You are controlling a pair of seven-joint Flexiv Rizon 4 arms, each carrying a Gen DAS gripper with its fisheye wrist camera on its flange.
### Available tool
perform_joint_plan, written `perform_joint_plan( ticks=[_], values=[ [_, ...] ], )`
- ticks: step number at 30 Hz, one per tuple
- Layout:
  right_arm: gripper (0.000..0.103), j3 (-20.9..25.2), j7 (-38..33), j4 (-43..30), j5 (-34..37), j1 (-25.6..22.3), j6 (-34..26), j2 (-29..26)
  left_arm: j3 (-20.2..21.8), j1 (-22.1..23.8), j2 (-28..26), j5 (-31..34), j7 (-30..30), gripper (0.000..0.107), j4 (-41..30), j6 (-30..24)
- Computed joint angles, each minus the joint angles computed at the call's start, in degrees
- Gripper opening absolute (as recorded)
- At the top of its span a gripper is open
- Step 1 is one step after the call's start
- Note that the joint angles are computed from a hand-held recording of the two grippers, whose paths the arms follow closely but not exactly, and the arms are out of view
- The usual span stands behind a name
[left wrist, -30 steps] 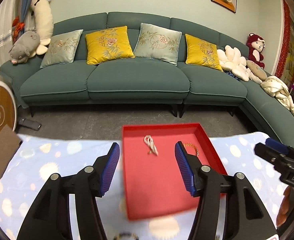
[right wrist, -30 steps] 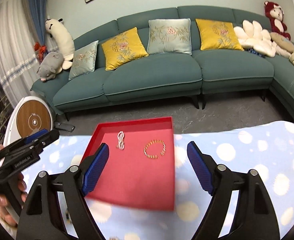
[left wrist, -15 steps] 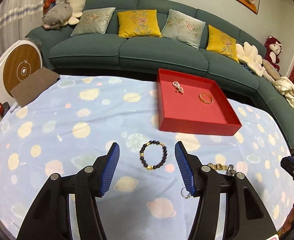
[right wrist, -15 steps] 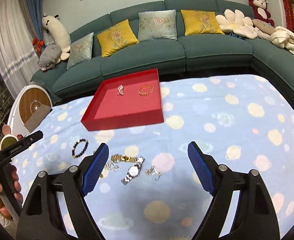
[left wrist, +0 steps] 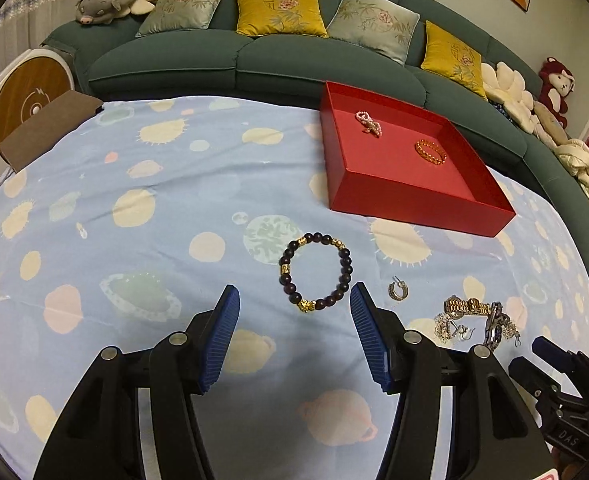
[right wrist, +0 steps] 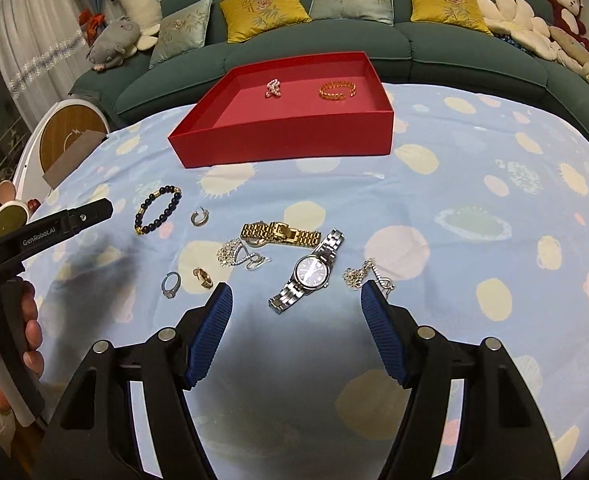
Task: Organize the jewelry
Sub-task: 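Move the right tool to the silver watch and close on it, then grasp the black bead bracelet with the left tool while the right tool holds the silver watch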
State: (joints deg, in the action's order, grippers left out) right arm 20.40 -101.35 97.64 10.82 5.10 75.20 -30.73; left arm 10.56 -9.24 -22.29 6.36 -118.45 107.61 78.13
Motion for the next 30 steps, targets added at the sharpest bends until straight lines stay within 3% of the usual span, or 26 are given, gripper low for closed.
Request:
perform_joint_plan(
  ticks=[7,16,19,23,30],
  values=[
    [0.054,-0.2,0.4,-1.7,0.5,0.5,-1.0,-2.3,0.9,-1.0,-0.4,0.6,-1.0,0.056,-0.7,-0.3],
    [0.054,-2.2,4.1,-2.6,-2.3,2.8,1.8,-4.3,-0.8,0.9,0.2,-1.1,-0.7,0.056,0.9,0.0],
    [0.048,-4.2,6.2,-2.2,-5.1,4.4,3.6,-4.7,-0.9,1.3,0.4,-1.6,-0.5,0.056,1.3,0.3],
    [0.028,-7.2,10.2,-1.4,-9.2,6.4,5.9,-5.1,-2.2,2.4,0.1,-3.6,0.9,0.056,2.0,0.9],
    [0.024,-2.4,10.5,-2.1,-10.1,2.0,4.0,-5.5,-3.3,2.9,-2.3,-5.9,3.8,0.056,0.4,-0.5]
  ],
)
